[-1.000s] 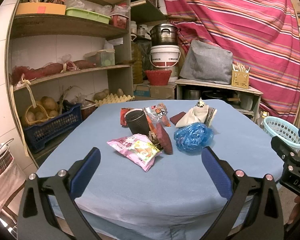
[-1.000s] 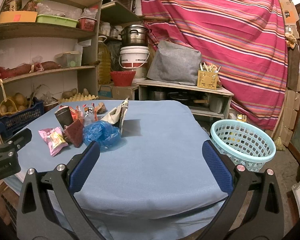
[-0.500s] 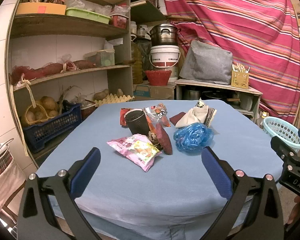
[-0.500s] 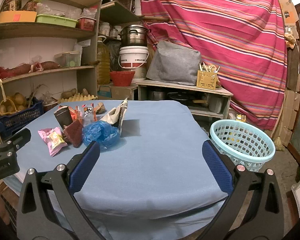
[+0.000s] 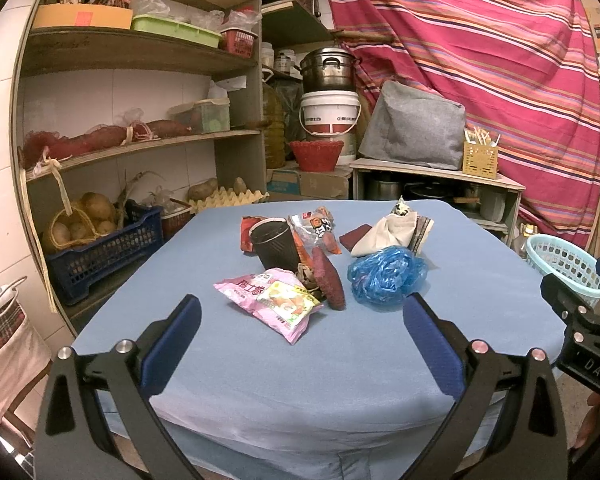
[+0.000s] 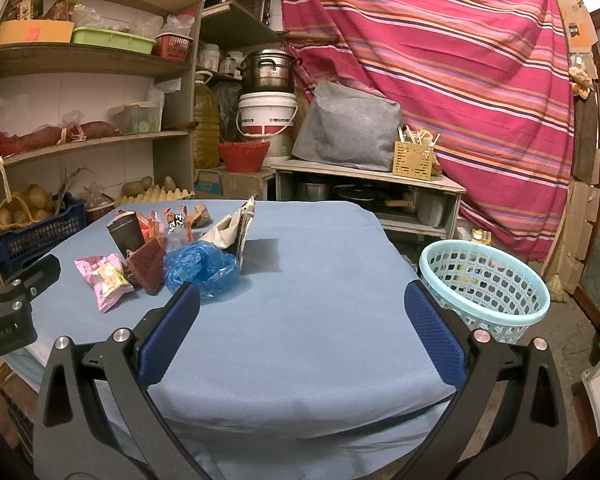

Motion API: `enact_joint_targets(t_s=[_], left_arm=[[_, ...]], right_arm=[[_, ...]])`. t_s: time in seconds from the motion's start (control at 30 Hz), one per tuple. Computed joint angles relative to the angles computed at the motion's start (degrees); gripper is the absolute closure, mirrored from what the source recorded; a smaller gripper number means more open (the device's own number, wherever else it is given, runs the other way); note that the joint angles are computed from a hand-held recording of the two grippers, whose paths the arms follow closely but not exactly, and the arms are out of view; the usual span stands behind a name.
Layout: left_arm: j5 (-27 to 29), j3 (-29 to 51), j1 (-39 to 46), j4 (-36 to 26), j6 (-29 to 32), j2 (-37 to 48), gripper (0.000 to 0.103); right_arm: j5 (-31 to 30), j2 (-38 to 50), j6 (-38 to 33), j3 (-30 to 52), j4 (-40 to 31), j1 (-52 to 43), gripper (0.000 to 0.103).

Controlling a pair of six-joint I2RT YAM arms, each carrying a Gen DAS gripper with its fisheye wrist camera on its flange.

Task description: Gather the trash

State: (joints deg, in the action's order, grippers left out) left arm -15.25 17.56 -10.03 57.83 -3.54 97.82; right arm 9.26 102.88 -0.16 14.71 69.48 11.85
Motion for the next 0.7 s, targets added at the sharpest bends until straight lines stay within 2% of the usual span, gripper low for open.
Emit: enact_joint_targets(t_s=[0.17, 0.27, 0.7], left_arm=[[-0.66, 0.86, -0.65, 1.27, -0.03, 2.09, 0.004], [0.03, -0.86, -0.06, -1.11, -0.12, -2.00, 0.004], [-0.07, -0.88, -0.13, -1.01, -0.19, -1.93, 0.004]], right_arm=[[0.07, 0.51, 0.02, 0.14, 0.30, 0.02, 0.004], [-0.01, 0.34, 0.09, 0.07, 0.14, -0.05, 0.004], [0.09, 1.31, -0.14, 0.32, 0.75, -0.19, 0.004]])
